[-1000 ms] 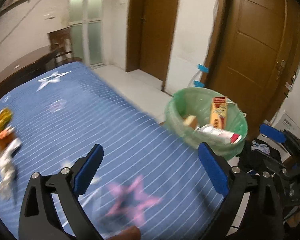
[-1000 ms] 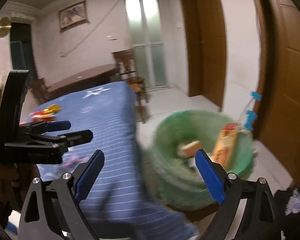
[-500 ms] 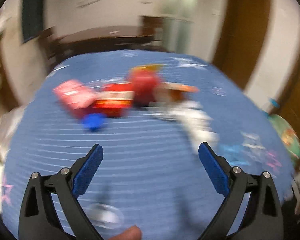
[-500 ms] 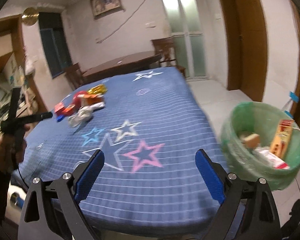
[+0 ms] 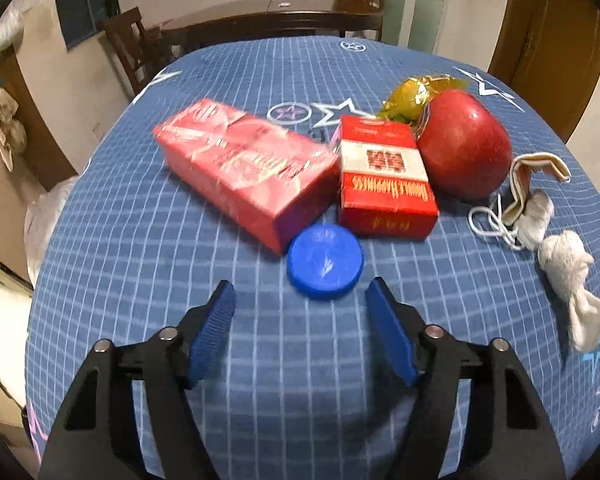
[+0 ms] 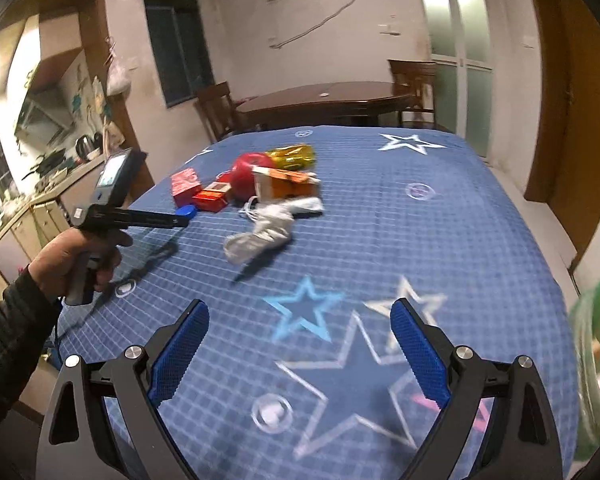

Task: Collect trash
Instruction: 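Grasp the blue bottle cap with the left tool while the right tool grasps the white towel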

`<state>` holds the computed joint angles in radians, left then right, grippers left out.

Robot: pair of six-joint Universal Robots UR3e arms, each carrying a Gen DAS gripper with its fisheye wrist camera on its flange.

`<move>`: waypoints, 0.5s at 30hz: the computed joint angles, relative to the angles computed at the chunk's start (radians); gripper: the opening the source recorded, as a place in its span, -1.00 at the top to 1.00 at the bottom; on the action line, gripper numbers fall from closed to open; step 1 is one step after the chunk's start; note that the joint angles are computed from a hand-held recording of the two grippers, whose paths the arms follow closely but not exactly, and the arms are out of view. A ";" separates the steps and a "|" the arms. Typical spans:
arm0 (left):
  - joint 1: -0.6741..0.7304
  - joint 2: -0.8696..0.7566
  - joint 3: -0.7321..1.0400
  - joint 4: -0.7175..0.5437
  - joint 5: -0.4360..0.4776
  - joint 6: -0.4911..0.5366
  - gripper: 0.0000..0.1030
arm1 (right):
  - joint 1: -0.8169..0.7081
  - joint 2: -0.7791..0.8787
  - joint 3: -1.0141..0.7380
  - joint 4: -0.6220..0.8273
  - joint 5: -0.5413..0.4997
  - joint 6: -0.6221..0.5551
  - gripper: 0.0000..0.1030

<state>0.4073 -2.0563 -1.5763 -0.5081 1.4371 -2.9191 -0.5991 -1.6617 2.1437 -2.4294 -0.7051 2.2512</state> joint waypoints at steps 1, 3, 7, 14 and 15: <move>-0.006 -0.012 0.013 0.008 0.000 0.000 -0.17 | 0.036 0.036 -0.025 -0.033 -0.013 0.039 -0.79; -0.017 -0.025 0.020 0.026 -0.004 0.000 0.08 | 0.109 0.104 -0.083 -0.080 -0.045 0.110 -0.79; -0.038 -0.014 -0.014 0.070 0.000 0.006 0.27 | 0.251 0.264 -0.241 -0.135 -0.126 0.241 -0.50; -0.004 0.096 -0.187 0.146 -0.085 0.002 0.27 | 0.465 0.577 -0.617 -0.115 -0.292 0.435 -0.35; 0.007 0.126 -0.227 0.160 -0.101 0.007 0.27 | 0.493 0.626 -0.685 -0.099 -0.319 0.454 -0.35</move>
<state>0.4143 -1.9302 -1.8034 -0.3478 1.3363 -2.9116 -0.1059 -1.0356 1.4583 -2.5286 -1.0245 2.7050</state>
